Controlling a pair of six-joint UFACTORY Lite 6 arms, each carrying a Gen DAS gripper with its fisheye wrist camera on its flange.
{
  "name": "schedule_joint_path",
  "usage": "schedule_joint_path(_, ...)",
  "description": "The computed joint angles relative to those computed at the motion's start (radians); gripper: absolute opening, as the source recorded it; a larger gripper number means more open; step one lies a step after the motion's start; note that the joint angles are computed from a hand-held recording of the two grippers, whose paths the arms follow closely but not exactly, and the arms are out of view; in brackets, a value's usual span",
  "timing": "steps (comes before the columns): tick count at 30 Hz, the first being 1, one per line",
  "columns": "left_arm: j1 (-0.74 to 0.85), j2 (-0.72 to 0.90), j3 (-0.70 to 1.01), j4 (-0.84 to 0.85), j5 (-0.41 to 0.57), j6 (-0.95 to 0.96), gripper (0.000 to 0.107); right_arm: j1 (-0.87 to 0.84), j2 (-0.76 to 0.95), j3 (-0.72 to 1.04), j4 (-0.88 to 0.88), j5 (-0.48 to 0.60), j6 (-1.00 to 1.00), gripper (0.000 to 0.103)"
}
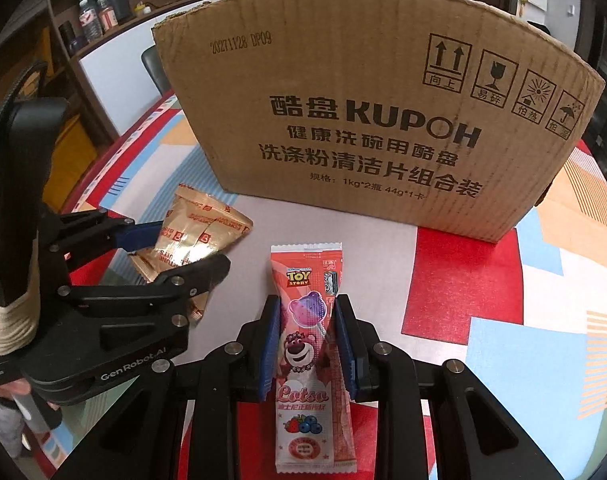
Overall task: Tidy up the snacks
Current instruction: 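Grasp the tan biscuit bag with the left tool while the right tool grasps the pink Lotso candy stick, then carry both snacks over the box and open both tools to drop them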
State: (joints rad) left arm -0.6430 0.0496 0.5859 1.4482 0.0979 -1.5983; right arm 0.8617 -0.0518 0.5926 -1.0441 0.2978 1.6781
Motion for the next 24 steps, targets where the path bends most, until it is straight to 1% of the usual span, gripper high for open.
schedule_joint_path(3, -0.016, -0.050, -0.024, -0.069, 0.013, 0.050, 0.044, -0.001, -0.021, -0.014, -0.012, 0.007, 0.009, 0.028)
schedule_joint_path(8, -0.046, -0.127, -0.049, -0.288, 0.033, 0.232, 0.044, 0.036, -0.074, -0.043, -0.028, 0.039, 0.049, 0.028)
schedule_joint_path(9, -0.052, -0.146, -0.054, -0.337, 0.038, 0.275, 0.045, 0.046, -0.093, -0.050, -0.023, 0.052, 0.050, 0.028)
schedule_joint_path(12, -0.078, -0.189, -0.063, -0.396, 0.065, 0.315, 0.044, 0.074, -0.154, -0.068, 0.012, 0.099, 0.025, 0.028)
schedule_joint_path(15, -0.099, -0.252, -0.070, -0.489, 0.092, 0.393, 0.045, 0.103, -0.207, -0.079, 0.030, 0.148, 0.016, 0.028)
schedule_joint_path(19, -0.135, -0.331, -0.072, -0.538, 0.142, 0.428, 0.045, 0.130, -0.283, -0.093, 0.055, 0.203, -0.002, 0.028)
schedule_joint_path(24, -0.195, -0.418, -0.051, -0.541, 0.228, 0.423, 0.045, 0.190, -0.409, -0.114, 0.085, 0.316, -0.018, 0.028)
